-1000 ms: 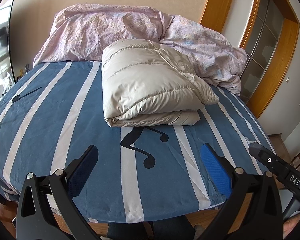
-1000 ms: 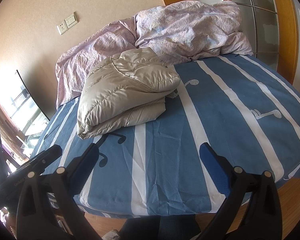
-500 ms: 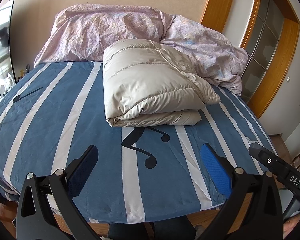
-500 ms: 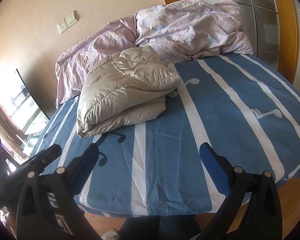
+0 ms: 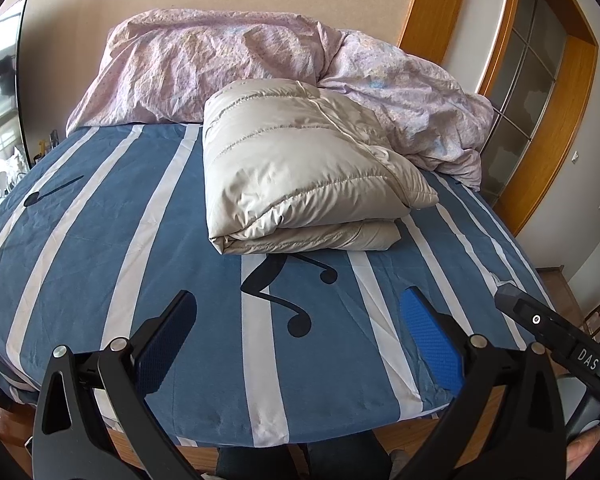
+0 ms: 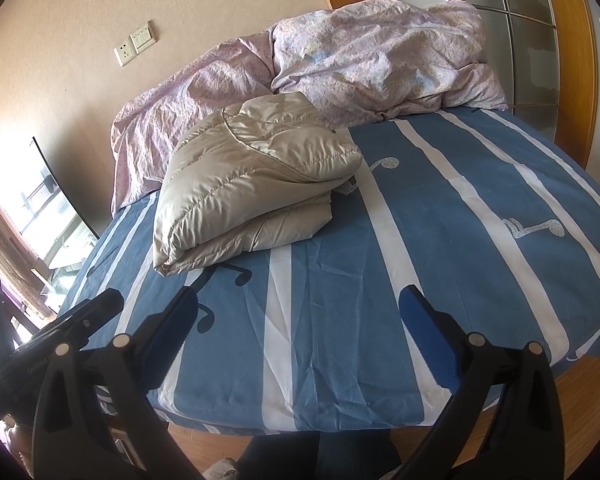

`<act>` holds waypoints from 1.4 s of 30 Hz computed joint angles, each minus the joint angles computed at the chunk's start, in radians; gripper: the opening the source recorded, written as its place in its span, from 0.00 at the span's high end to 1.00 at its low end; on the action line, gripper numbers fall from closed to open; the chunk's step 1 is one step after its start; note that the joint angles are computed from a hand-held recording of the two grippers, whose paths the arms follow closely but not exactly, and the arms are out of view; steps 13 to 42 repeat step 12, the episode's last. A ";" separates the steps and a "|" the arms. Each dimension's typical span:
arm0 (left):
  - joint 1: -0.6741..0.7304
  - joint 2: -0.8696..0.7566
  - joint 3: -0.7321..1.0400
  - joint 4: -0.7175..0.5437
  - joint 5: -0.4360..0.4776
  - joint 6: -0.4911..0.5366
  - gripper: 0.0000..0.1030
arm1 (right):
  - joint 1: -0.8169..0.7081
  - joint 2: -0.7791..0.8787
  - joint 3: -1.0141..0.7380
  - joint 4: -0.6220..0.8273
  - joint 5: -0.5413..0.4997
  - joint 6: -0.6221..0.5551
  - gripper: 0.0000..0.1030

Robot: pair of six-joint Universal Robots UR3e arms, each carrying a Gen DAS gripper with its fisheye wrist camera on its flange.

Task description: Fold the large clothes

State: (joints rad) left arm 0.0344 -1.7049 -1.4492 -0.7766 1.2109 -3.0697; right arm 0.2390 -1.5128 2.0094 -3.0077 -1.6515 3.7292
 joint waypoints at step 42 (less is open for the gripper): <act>-0.007 -0.004 0.008 0.000 0.006 -0.003 0.01 | -0.004 -0.002 0.004 -0.002 0.005 -0.002 0.03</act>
